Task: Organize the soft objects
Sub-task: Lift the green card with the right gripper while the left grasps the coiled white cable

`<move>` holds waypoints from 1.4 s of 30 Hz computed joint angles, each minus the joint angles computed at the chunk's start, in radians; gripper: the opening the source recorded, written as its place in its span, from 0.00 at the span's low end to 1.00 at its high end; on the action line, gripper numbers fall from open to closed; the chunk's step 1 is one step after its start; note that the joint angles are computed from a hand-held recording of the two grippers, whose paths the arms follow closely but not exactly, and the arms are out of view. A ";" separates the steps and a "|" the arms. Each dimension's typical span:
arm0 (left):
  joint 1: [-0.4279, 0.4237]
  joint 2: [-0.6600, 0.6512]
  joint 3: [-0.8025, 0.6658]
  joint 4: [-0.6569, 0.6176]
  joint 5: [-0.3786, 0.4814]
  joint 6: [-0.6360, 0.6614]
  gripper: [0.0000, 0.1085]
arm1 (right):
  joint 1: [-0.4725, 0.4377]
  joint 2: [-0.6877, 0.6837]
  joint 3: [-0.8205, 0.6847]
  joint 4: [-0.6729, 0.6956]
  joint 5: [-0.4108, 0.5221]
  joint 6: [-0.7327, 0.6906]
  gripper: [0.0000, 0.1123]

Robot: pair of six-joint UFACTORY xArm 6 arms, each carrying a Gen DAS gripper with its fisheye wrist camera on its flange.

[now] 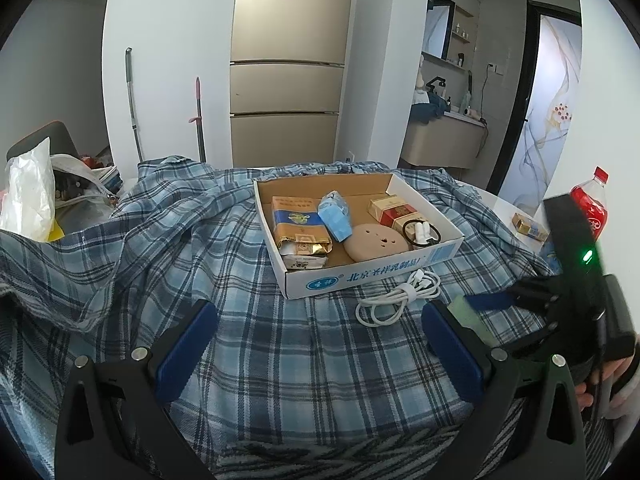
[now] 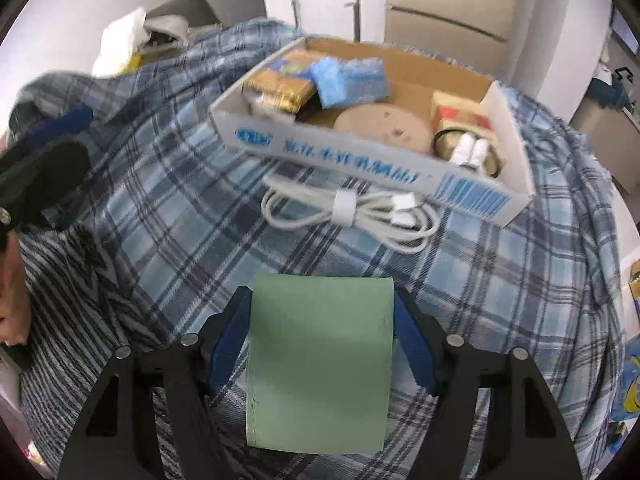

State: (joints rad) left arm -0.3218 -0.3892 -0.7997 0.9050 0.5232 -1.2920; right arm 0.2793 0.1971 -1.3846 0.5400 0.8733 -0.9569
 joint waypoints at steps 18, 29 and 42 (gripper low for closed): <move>-0.014 0.183 -0.184 -0.206 -0.015 0.290 0.68 | -0.095 -0.082 0.036 0.503 -0.280 -0.198 0.61; -0.008 0.375 -0.319 -0.571 -0.037 0.654 0.50 | -0.125 -0.063 0.022 0.497 -0.210 -0.186 0.61; -0.006 0.484 -0.430 -0.621 0.094 0.787 0.59 | -0.134 -0.050 0.005 0.478 -0.184 -0.169 0.61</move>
